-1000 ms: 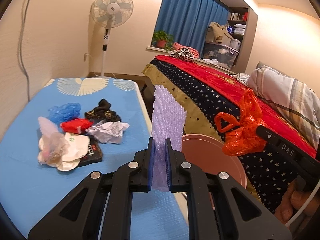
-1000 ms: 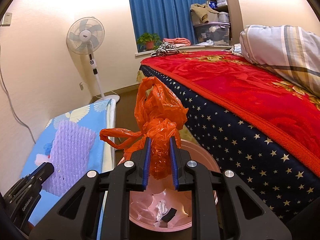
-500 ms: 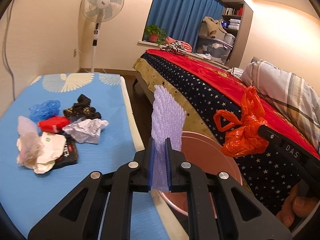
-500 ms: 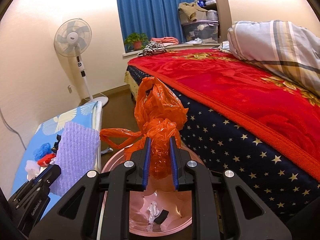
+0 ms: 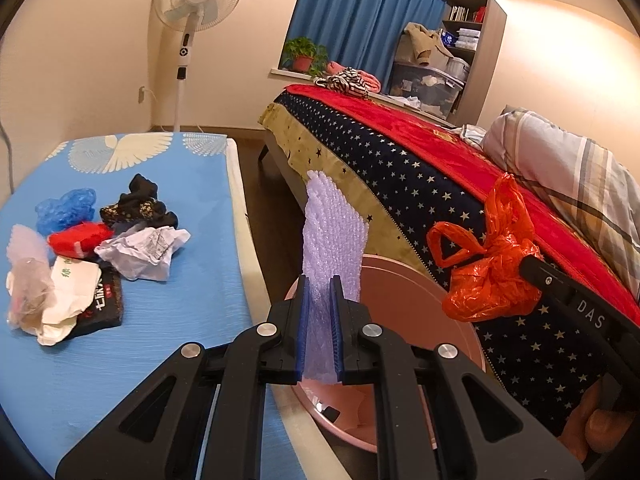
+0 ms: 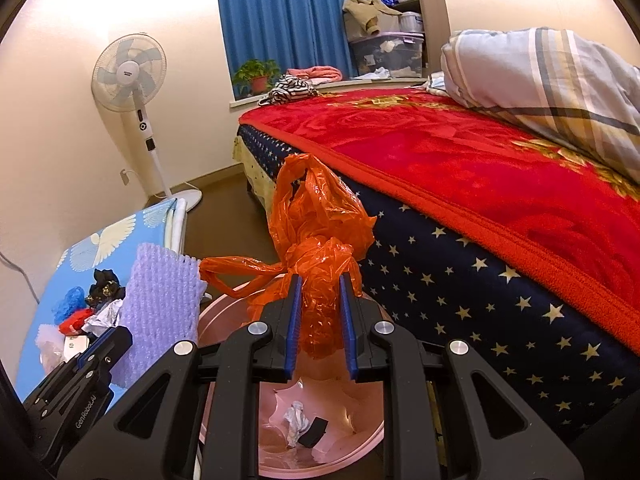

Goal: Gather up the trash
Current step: 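Open the left gripper over the pink bin while the right gripper releases the red bag, then move both open grippers back to the trash pile on the mattress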

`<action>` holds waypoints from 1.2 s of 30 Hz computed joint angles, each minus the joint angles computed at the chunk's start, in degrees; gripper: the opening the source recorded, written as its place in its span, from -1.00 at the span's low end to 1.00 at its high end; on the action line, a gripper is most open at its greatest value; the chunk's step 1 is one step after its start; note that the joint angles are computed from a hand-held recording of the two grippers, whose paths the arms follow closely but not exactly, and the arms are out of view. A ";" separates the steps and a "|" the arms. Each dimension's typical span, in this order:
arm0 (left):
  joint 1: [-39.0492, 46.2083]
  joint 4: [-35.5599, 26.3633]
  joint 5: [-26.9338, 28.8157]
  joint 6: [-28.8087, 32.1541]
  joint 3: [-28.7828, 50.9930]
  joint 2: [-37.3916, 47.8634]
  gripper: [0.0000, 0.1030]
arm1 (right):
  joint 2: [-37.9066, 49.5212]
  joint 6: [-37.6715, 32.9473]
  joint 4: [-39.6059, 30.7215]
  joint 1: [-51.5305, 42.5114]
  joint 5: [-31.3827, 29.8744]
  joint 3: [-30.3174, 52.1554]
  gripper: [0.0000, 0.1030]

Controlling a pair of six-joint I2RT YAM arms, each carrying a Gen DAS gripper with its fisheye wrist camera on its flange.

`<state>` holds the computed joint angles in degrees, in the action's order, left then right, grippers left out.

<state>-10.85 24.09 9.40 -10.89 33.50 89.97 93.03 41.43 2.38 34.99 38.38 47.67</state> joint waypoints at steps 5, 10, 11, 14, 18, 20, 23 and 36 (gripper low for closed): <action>-1.00 0.15 -0.38 -0.21 0.76 1.10 -0.80 | 0.19 0.86 -0.69 0.53 0.89 0.35 -0.63; -1.14 -0.15 1.09 -0.64 1.36 1.68 -0.76 | 0.11 2.62 -1.99 0.32 1.64 0.32 -0.35; -0.90 -0.39 1.68 -0.79 1.53 1.87 -0.65 | -0.05 3.07 -2.07 0.26 1.90 0.11 -0.15; -0.44 -0.59 1.61 -0.95 1.21 1.73 -0.44 | -0.25 3.50 -2.18 0.53 2.58 -0.10 -0.06; 0.61 -1.04 1.65 -0.66 0.26 0.10 -0.44 | -0.31 3.14 -2.06 1.08 3.02 -0.14 -0.06; 1.01 -1.34 1.68 -0.50 -0.29 -1.02 -0.44 | -0.34 3.06 -2.02 1.44 3.20 -0.15 -0.06; 1.76 -1.89 1.79 -0.22 -1.28 -2.88 -0.44 | -0.43 2.94 -2.05 2.21 3.75 -0.15 -0.06; 9.06 -4.72 4.65 1.59 -5.26 -11.11 -0.44 | 0.37 0.95 -1.16 5.86 4.13 0.70 -0.06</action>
